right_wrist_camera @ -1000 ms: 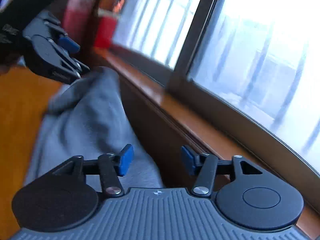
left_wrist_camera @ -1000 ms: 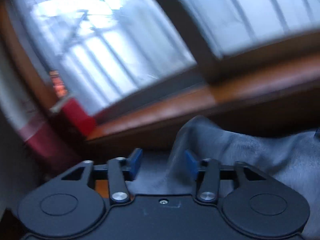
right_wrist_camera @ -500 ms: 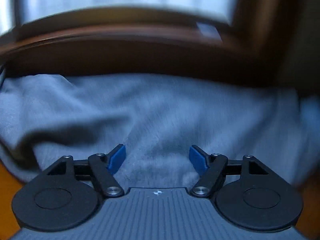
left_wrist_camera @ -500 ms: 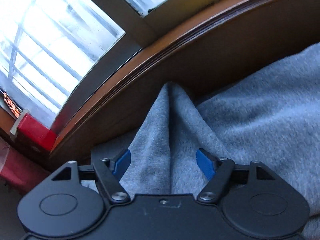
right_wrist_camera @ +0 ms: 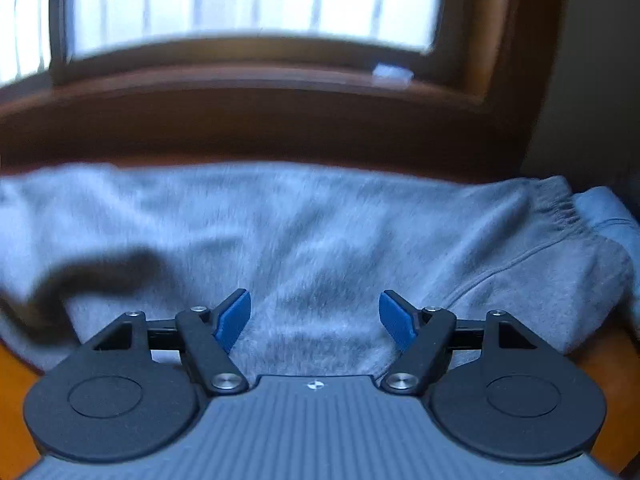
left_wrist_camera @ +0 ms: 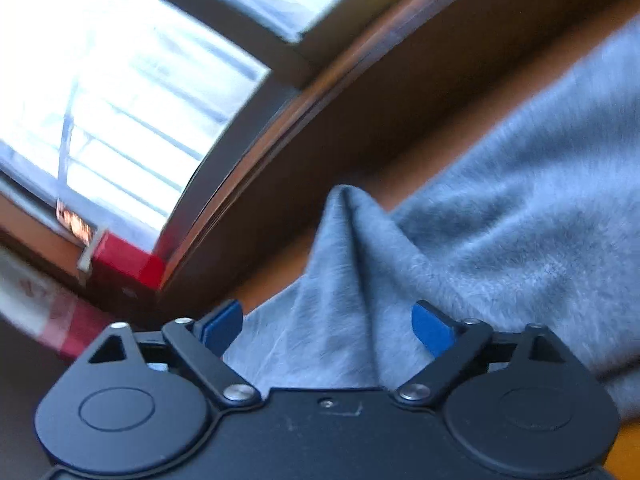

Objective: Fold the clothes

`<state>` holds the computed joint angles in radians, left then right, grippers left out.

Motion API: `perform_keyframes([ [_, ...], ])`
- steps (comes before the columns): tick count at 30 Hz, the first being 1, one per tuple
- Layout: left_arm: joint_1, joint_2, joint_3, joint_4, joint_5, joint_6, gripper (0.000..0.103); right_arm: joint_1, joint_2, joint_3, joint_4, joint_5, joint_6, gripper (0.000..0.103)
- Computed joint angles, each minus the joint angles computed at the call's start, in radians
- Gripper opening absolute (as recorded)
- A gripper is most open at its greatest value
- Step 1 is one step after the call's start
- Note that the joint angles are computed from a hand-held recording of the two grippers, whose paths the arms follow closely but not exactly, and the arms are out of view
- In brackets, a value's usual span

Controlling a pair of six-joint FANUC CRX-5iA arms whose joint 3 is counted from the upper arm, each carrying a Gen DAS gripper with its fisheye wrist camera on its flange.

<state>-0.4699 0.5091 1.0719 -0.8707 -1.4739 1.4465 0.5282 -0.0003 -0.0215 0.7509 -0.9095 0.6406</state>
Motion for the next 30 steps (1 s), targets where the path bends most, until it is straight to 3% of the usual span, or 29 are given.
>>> perform_keyframes([
  [3,0.036,-0.083,-0.048,0.096,0.004,0.068,0.102,0.028,-0.012,0.019,0.011,0.024,-0.079,0.074],
  [8,0.223,-0.233,-0.241,0.394,0.149,0.106,0.103,0.134,0.011,0.122,-0.082,0.025,-0.033,0.074],
  [11,0.349,-0.319,-0.396,0.563,0.267,0.002,0.103,0.221,0.056,0.155,-0.064,0.032,-0.093,0.075],
  [14,0.481,-0.355,-0.485,0.748,0.322,-0.208,0.103,0.315,0.145,0.203,0.035,0.007,-0.243,0.075],
  [17,0.602,-0.377,-0.533,0.914,0.297,-0.398,0.103,0.379,0.276,0.341,0.067,-0.051,-0.338,0.075],
  [20,0.685,-0.370,-0.532,0.989,0.263,-0.518,0.103,0.415,0.420,0.582,-0.023,-0.126,-0.264,0.075],
  [24,0.765,-0.324,-0.489,1.096,0.203,-0.569,0.103,0.449,0.537,0.781,-0.048,-0.208,-0.208,0.075],
  [27,0.794,-0.295,-0.475,1.140,0.200,-0.575,0.103,0.454,0.603,0.903,-0.078,-0.271,-0.167,0.075],
  [30,0.800,-0.274,-0.452,1.130,0.208,-0.575,0.103,0.450,0.617,0.920,-0.093,-0.229,-0.174,0.075],
])
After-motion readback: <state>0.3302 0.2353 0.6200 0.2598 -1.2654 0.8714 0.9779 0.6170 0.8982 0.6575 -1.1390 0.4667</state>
